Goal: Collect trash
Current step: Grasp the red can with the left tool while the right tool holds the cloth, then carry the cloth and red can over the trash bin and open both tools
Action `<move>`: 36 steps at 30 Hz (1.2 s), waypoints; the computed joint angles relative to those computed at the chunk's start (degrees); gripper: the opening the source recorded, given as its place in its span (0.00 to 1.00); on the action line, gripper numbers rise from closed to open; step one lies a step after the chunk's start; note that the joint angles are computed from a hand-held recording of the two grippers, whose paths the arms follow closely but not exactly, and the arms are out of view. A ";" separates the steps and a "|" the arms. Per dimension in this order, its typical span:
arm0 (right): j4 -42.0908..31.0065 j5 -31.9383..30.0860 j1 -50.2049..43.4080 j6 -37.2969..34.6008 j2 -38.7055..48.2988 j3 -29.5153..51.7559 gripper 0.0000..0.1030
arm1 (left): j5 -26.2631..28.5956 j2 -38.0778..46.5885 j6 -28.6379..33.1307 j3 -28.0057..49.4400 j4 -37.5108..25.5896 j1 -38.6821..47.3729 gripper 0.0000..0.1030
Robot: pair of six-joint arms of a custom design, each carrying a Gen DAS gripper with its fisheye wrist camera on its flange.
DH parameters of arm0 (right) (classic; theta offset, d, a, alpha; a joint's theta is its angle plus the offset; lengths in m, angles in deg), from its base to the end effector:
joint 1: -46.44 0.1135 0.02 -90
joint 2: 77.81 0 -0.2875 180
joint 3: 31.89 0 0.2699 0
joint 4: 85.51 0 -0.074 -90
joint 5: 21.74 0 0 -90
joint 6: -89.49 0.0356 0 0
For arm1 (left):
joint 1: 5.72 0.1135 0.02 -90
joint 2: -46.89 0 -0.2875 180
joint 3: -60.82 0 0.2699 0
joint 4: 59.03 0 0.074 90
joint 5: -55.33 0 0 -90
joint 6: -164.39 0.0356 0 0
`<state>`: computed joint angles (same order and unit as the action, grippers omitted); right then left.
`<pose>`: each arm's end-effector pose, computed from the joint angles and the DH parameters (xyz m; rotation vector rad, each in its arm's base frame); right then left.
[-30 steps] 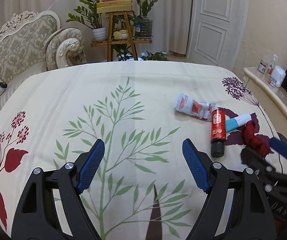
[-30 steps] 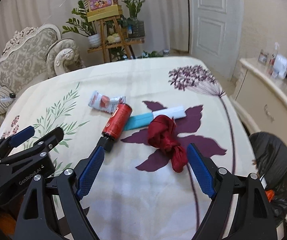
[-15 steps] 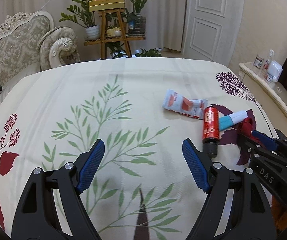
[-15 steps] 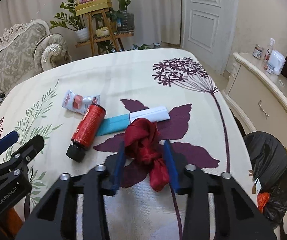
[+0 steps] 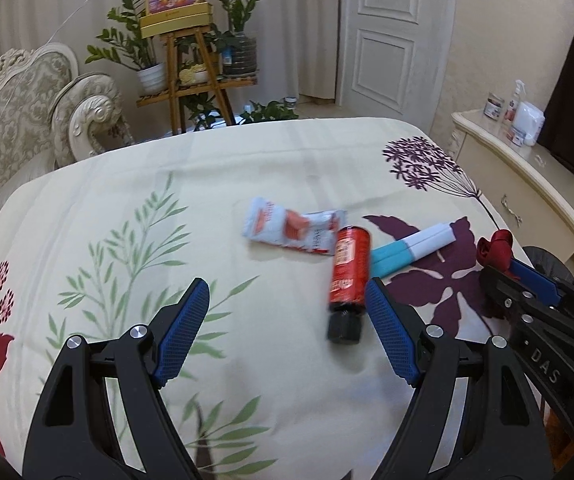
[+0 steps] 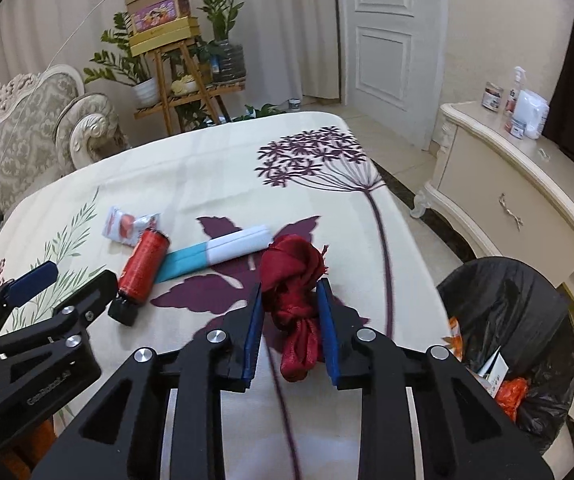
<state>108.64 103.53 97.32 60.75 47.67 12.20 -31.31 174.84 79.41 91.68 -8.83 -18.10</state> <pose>0.1845 0.1943 -0.0143 0.3729 2.3945 -0.0253 0.2324 -0.0531 -0.0076 0.3891 2.3595 -0.1306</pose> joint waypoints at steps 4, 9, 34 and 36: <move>3.52 -0.66 -0.90 0.16 -0.21 -2.32 0.26 | -1.90 0.96 -0.57 2.60 -2.34 -2.41 0.76; 5.77 -1.13 -1.46 -0.43 -0.29 -3.31 0.26 | -2.73 1.26 -0.77 6.38 -8.01 -3.77 0.74; 1.84 1.33 3.71 4.72 -0.85 -3.60 0.26 | 2.84 0.21 1.14 -1.47 0.91 -1.26 0.23; 0.31 2.02 5.20 6.30 -1.33 -3.71 0.26 | 3.16 -0.38 1.00 -3.68 2.86 -0.92 0.23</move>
